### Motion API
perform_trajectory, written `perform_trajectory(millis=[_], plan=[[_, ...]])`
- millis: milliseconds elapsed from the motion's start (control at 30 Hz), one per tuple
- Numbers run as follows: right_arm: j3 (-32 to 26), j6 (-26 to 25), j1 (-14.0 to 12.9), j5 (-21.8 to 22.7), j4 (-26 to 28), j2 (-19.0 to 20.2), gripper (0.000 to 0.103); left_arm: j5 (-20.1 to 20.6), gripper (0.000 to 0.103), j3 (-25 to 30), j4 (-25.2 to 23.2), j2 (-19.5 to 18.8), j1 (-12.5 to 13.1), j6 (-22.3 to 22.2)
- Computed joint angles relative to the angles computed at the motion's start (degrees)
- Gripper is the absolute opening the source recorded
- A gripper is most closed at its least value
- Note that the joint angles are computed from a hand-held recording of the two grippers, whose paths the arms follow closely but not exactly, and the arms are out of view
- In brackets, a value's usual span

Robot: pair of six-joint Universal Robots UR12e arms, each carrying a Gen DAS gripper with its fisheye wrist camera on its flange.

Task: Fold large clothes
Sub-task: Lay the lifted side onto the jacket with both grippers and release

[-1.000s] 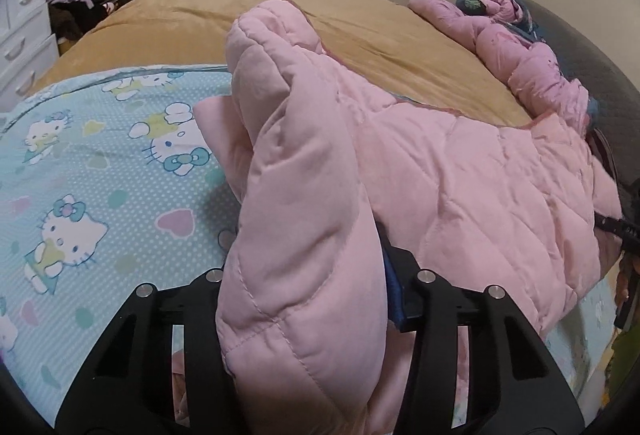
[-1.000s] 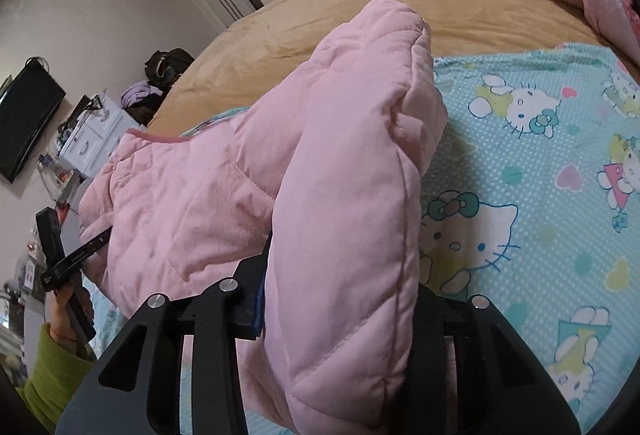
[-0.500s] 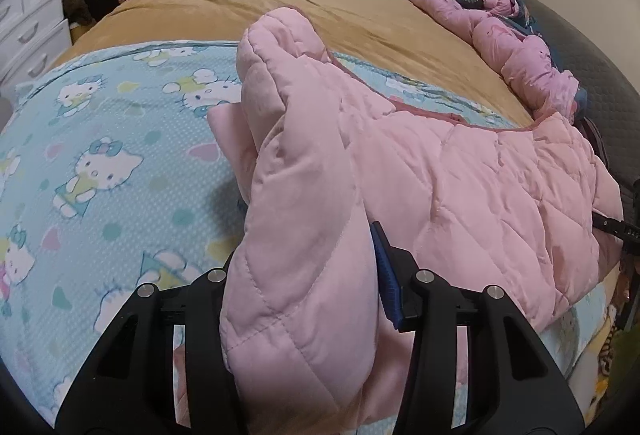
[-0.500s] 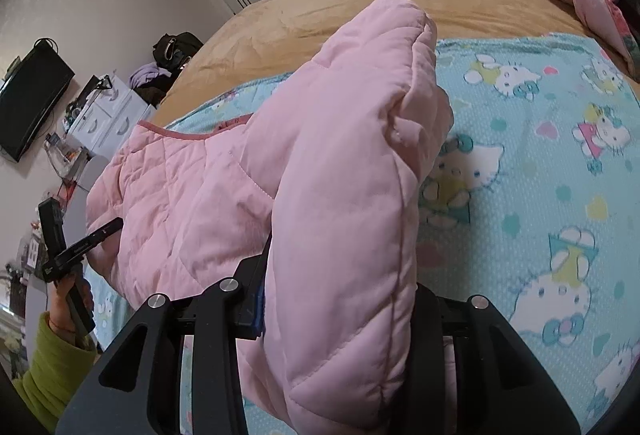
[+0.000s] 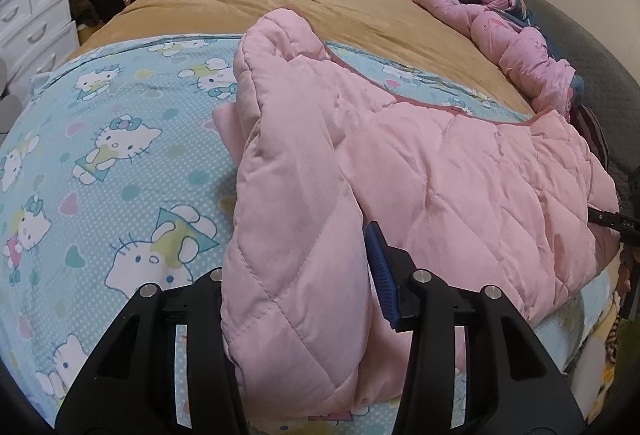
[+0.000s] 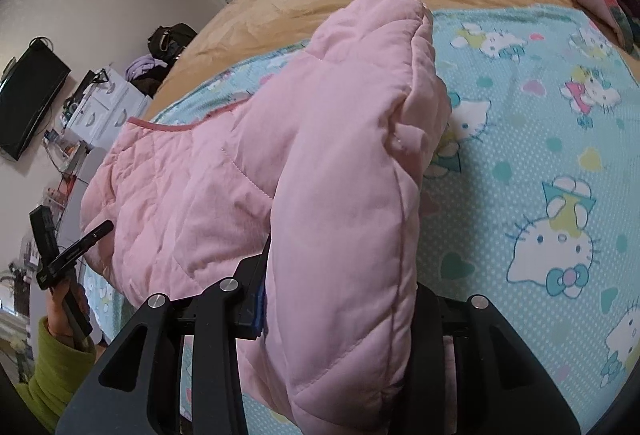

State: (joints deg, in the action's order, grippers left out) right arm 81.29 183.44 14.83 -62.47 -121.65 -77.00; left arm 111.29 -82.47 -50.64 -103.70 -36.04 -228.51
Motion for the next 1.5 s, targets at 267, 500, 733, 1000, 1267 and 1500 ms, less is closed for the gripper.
perform_trajectory(millis=[267, 500, 733, 1000, 1267, 1500], plan=[[1.0, 3.9, 0.3, -3.1, 0.0, 0.8, 0.051, -0.4, 0.037, -0.7, -0.3, 0.1, 0.5, -1.1], [0.9, 6.5, 2.5, -12.9, -1.7, 1.4, 0.08, -1.0, 0.038, -1.2, -0.4, 0.0, 0.9, -1.9], [2.1, 11.8, 2.2, -14.2, -3.7, 0.5, 0.096, -0.8, 0.051, -0.1, -3.0, -0.5, 0.9, -2.3], [4.5, 11.5, 3.3, -18.6, -12.8, -3.0, 0.097, 0.8, 0.077, 0.7, -3.5, -0.2, 0.2, -3.4], [6.0, 6.3, 5.1, -20.2, -18.1, -6.4, 0.099, 11.4, 0.094, 3.3, -3.7, 0.3, -2.5, -2.6], [9.1, 3.6, 7.4, -21.0, -23.8, -9.9, 0.099, 19.5, 0.094, 5.3, -1.8, 0.3, -6.3, -0.7]])
